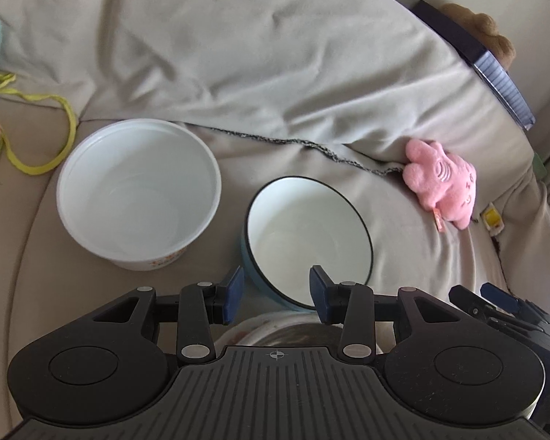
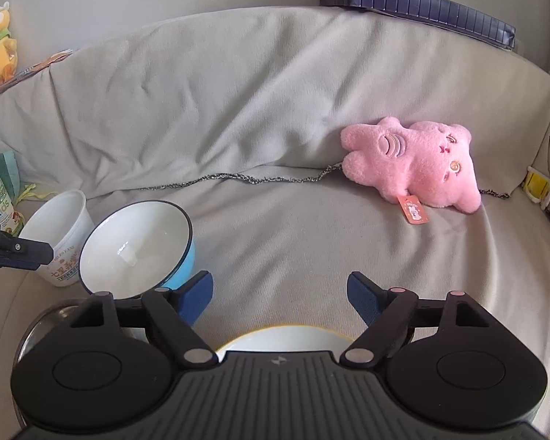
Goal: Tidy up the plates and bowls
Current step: 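Grasp the blue enamel bowl rim with the left tool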
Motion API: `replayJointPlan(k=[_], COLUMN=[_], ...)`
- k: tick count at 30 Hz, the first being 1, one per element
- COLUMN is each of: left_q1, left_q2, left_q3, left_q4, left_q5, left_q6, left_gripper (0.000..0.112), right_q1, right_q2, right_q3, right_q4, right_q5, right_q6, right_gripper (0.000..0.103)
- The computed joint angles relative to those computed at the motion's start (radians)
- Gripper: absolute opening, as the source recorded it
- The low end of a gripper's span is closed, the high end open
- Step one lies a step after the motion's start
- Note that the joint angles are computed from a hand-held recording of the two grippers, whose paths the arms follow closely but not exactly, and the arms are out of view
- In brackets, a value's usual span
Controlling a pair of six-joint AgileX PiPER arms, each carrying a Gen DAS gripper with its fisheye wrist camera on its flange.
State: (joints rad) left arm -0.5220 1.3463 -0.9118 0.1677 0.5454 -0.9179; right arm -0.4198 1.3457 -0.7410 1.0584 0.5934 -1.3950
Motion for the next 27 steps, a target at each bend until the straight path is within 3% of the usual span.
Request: replayJointPlan(k=[3,6,11,20,22,26,27], left_q1=[0.044,0.077,0.058,0.065,0.047,0.02,0.014], left_q2=[0.021,0.075,0.234,0.382,0.415,0.45,0.456], left_q3=[0.011,-0.007,-0.158,-0.271,-0.32,-0.378,-0.39], left_q4=[-0.04,-0.101,-0.015,-0.054,-0.009,0.045,0.049], left_q5=[-0.038,-0.086,0.046,0.049,0.094,0.135,0.143], left_q6=[0.045,0.101,0.034,0.14,0.123,0.128,0.125], left_gripper=[0.043,0.043,0.043,0.043,0.043,0.045,0.046], right_q1=[0.011,0.076,0.184,0.3,0.316,0.312,0.307], right_q2=[0.056,0.128,0.25,0.446,0.489,0.57,0.571], right_q3=[-0.047,-0.133,-0.231,-0.369,-0.408,-0.485,-0.484], right_q4=[0.011,-0.109,-0.216,-0.257,-0.275,-0.284,-0.276], right_q5=[0.066,0.099,0.068,0.057,0.07,0.174,0.182], right_q6=[0.01,0.187,0.392,0.57,0.596,0.61,0.605], right_gripper=[0.082,0.078,0.057,0.049,0.046,0.02,0.019])
